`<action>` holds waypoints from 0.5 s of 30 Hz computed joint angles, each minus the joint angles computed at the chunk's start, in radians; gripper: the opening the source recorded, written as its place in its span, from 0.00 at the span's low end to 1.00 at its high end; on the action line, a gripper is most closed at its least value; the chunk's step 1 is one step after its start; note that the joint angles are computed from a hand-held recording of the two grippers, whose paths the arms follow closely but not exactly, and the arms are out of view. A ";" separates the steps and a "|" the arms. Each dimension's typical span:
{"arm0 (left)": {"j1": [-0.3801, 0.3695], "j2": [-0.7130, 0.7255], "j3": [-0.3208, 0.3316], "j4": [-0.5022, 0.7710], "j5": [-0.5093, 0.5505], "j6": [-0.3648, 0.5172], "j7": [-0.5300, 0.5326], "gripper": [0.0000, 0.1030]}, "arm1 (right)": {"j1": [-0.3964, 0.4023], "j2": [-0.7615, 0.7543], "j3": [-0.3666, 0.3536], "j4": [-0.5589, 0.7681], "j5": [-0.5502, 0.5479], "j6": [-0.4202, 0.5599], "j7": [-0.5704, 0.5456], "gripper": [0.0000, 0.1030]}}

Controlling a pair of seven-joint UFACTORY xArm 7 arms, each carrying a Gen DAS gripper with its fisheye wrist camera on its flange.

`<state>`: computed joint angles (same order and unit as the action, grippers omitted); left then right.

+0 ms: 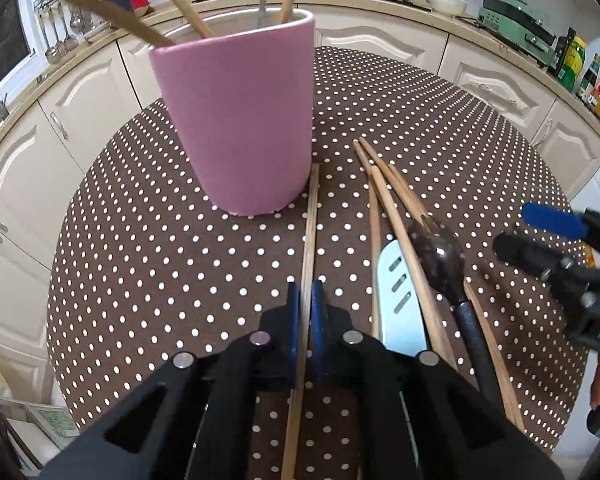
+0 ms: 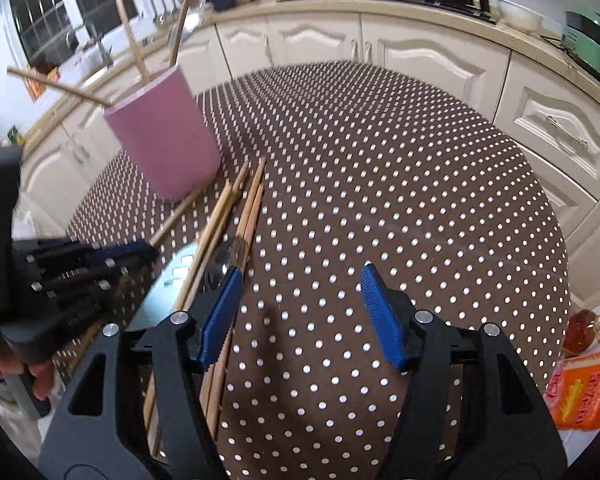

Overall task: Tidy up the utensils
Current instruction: 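Lower the left tool to the pile and grasp a wooden chopstick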

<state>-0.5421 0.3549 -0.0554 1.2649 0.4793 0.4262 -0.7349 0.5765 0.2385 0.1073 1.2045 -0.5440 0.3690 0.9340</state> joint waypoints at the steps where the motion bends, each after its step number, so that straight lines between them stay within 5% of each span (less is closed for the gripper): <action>1: 0.001 -0.009 0.000 -0.014 -0.003 -0.006 -0.006 0.06 | 0.000 0.003 0.005 0.002 0.006 0.006 -0.010 0.59; 15: 0.015 -0.120 -0.010 -0.166 0.073 -0.040 -0.141 0.06 | 0.062 0.088 0.000 0.113 -0.022 0.125 -0.027 0.60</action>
